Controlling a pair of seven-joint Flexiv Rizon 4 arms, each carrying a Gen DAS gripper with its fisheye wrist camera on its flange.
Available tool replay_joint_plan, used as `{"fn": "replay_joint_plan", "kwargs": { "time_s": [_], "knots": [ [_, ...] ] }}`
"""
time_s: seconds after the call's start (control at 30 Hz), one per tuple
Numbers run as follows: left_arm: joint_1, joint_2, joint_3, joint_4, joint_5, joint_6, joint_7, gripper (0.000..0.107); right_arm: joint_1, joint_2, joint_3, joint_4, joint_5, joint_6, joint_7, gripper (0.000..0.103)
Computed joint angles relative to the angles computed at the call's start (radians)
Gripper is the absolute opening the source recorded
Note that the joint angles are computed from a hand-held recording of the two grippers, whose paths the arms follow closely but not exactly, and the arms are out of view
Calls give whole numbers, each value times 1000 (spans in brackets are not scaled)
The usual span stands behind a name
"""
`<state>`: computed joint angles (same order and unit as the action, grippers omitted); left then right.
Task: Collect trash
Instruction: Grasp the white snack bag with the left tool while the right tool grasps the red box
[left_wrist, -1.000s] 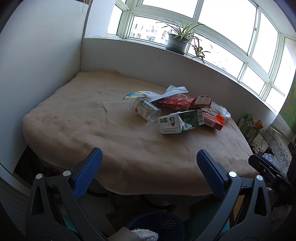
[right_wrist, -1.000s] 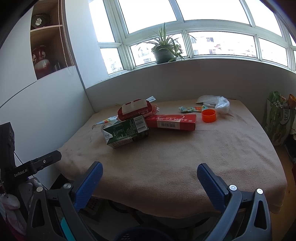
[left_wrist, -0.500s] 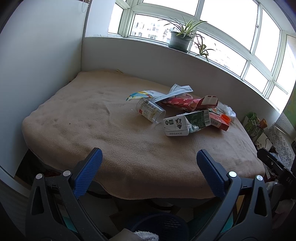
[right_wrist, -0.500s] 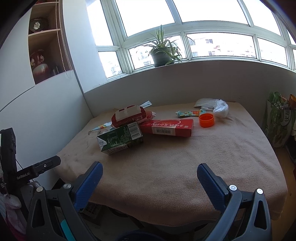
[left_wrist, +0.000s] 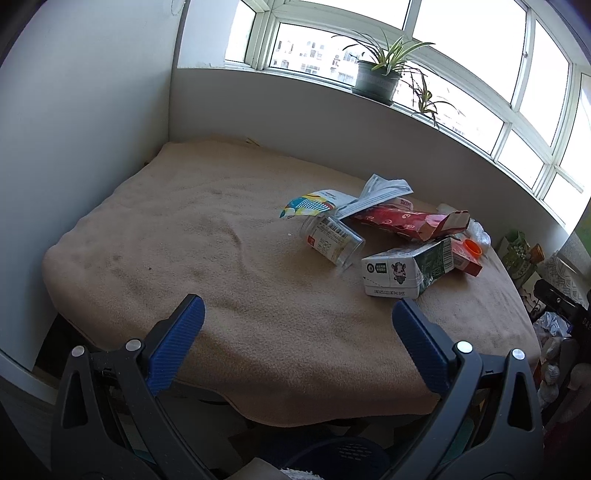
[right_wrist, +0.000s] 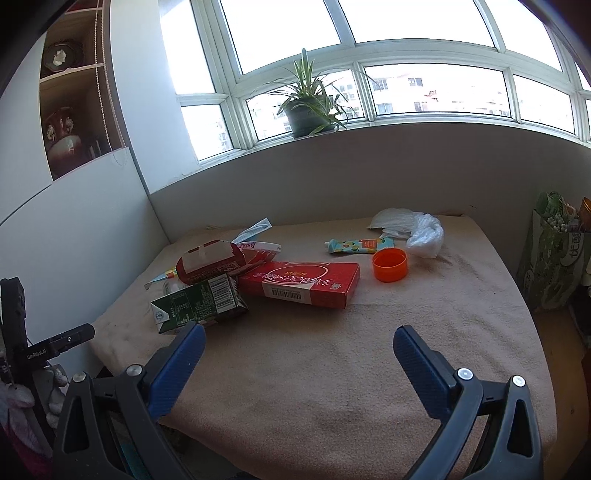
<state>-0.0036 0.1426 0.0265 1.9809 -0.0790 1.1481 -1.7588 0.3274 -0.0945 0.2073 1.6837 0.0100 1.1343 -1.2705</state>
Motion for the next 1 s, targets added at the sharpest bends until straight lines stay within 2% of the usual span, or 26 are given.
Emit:
{"fn": "replay_joint_plan", "kwargs": {
  "time_s": [0.1, 0.33, 0.47, 0.6, 0.8, 1.0],
  "knots": [
    [-6, -32, 8, -32, -45, -10, 70, 103, -15, -33, 5, -75, 82, -84, -78, 103],
    [-2, -118, 7, -144, -137, -63, 223, 103, -41, -124, 15, -237, 176, -248, -252, 103],
    [7, -194, -8, -250, -223, -151, 347, 103, -49, -196, 19, -357, 202, -356, -349, 103],
    [26, -282, -22, -377, -264, -250, 397, 103, -59, -265, 22, -472, 226, -436, -427, 103],
    [48, -413, -26, -551, -254, -367, 363, 98, -65, -367, 28, -654, 236, -577, -532, 103],
    [59, -501, -30, -667, -226, -478, 353, 95, -40, -454, 32, -792, 209, -704, -696, 103]
  ]
}}
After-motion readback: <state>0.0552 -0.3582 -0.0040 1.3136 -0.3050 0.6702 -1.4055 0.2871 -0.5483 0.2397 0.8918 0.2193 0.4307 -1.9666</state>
